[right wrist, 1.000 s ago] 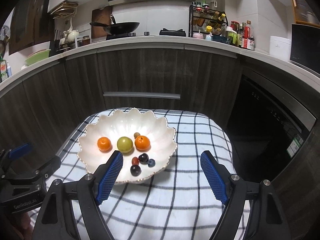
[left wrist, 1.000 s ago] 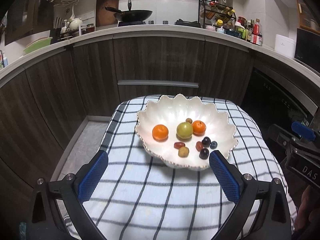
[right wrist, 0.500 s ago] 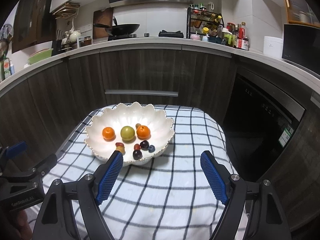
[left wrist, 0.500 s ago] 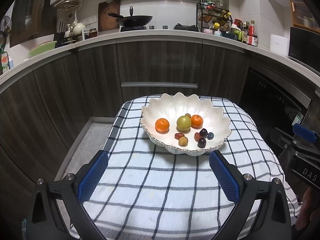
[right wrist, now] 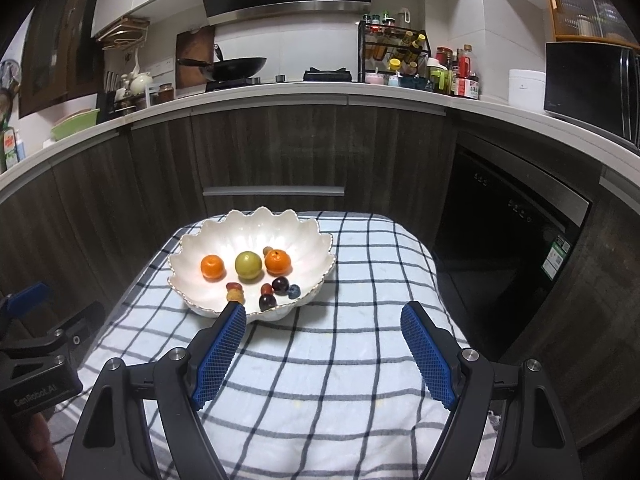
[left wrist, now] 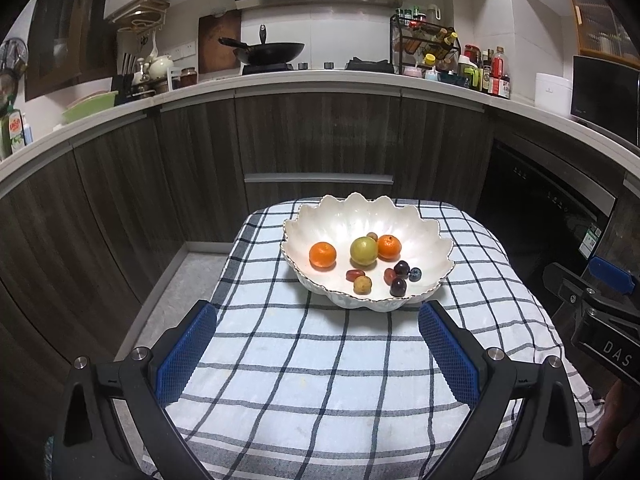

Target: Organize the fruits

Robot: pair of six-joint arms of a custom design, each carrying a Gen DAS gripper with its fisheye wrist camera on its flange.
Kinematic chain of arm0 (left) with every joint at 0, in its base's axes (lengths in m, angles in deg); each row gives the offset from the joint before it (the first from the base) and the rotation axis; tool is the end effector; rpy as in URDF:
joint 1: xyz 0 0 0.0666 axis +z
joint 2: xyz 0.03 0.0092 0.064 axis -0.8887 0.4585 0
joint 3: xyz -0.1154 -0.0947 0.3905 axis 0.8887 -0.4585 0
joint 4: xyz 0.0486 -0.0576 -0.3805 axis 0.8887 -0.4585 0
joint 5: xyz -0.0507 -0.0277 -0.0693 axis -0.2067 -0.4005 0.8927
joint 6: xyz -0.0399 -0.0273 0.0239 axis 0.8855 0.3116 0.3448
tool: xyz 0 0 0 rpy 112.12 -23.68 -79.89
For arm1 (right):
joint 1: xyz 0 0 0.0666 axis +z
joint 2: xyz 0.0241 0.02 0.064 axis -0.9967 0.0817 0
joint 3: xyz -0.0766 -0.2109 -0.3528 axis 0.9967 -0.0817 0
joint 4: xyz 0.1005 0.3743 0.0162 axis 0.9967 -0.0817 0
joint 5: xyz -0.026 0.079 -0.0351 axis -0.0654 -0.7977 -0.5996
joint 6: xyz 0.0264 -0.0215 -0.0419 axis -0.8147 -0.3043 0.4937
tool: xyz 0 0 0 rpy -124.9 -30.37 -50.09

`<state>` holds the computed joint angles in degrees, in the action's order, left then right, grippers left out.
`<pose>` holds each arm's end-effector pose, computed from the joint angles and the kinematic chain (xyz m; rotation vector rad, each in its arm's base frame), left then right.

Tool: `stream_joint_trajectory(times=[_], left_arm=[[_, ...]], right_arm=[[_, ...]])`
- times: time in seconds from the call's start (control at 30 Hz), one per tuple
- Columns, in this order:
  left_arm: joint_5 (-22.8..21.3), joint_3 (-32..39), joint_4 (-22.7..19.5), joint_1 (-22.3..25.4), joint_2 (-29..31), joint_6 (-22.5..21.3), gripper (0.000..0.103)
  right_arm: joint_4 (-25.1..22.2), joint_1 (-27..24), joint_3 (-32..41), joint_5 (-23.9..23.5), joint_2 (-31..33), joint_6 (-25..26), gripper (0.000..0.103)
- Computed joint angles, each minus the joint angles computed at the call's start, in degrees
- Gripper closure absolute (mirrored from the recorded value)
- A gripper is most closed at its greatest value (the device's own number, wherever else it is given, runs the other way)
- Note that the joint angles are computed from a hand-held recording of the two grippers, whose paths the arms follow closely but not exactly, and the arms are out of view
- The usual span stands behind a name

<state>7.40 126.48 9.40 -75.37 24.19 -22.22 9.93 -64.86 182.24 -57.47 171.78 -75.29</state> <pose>0.5041 -0.0941 0.5267 -0.5049 2.1178 0.2911 0.6076 0.2298 0.5364 -0.5084 2.0913 0.2728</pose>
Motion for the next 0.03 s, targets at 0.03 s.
stream_joint_trajectory(times=[0.03], left_arm=[[0.03,0.24,-0.16,0.04,0.19,0.03,0.0]], right_arm=[[0.02,-0.03,-0.05,-0.09,-0.02,0.03,0.022]])
